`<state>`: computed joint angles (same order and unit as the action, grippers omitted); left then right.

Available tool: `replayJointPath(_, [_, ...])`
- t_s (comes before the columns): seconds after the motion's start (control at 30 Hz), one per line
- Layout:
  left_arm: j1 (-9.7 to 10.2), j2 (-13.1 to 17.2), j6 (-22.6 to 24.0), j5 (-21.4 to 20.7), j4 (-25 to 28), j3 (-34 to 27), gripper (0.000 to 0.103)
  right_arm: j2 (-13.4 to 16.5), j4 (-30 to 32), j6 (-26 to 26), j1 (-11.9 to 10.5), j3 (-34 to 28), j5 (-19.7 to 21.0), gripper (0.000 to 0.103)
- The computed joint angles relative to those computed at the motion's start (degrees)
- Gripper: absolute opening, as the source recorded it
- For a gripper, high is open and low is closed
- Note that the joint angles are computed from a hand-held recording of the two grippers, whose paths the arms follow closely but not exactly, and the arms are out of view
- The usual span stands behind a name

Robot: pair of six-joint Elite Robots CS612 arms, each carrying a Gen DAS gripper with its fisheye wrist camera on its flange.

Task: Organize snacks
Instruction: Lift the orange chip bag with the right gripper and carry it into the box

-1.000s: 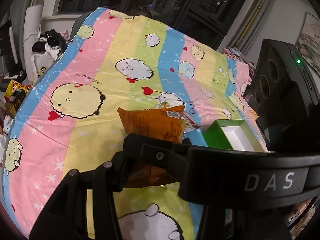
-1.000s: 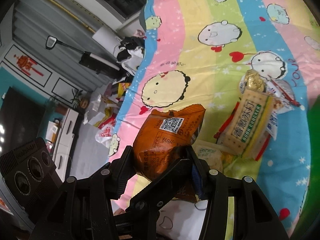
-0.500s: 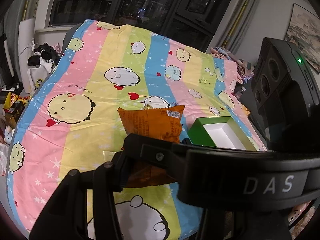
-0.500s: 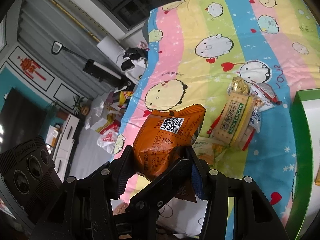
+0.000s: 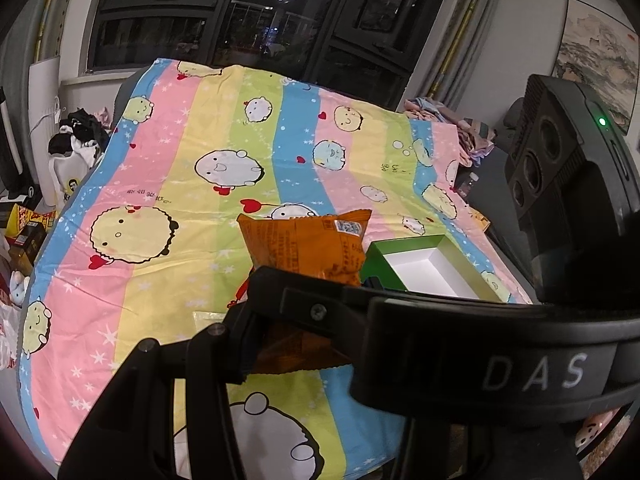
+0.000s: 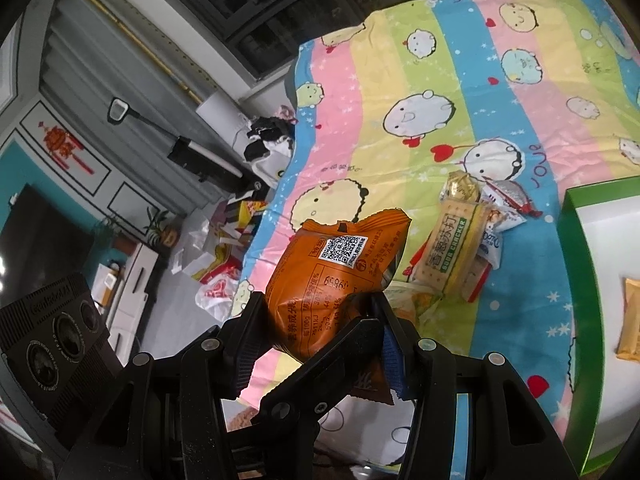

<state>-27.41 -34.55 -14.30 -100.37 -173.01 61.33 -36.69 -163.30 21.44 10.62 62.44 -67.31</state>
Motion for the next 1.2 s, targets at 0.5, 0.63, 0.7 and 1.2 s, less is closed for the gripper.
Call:
replayJointPath(0.5, [-0.16,-3.25,0.47,0.13,-5.73,5.18,0.047,-3.11,-4.16,-1.06,1.3,4.2,-3.65,0.054])
replayJointPath(0.63, [-0.12,-3.63,0.63,-0.38,-6.56,5.93,0.047,-3.68,-4.85,-1.57,1.67,5.01,-5.06,0.054])
replayJointPath(0.7, [-0.19,-3.69,0.79,-0.38,-6.17,6.0,0.047,-3.8,-4.87,-1.96,1.72,5.21,-5.58,0.054])
replayJointPath(1.2, [-1.14,-1.71,2.25,-1.47,-2.89,2.36,0.047,-4.18,-6.25,-0.97,0.73,6.72,-7.84,0.054])
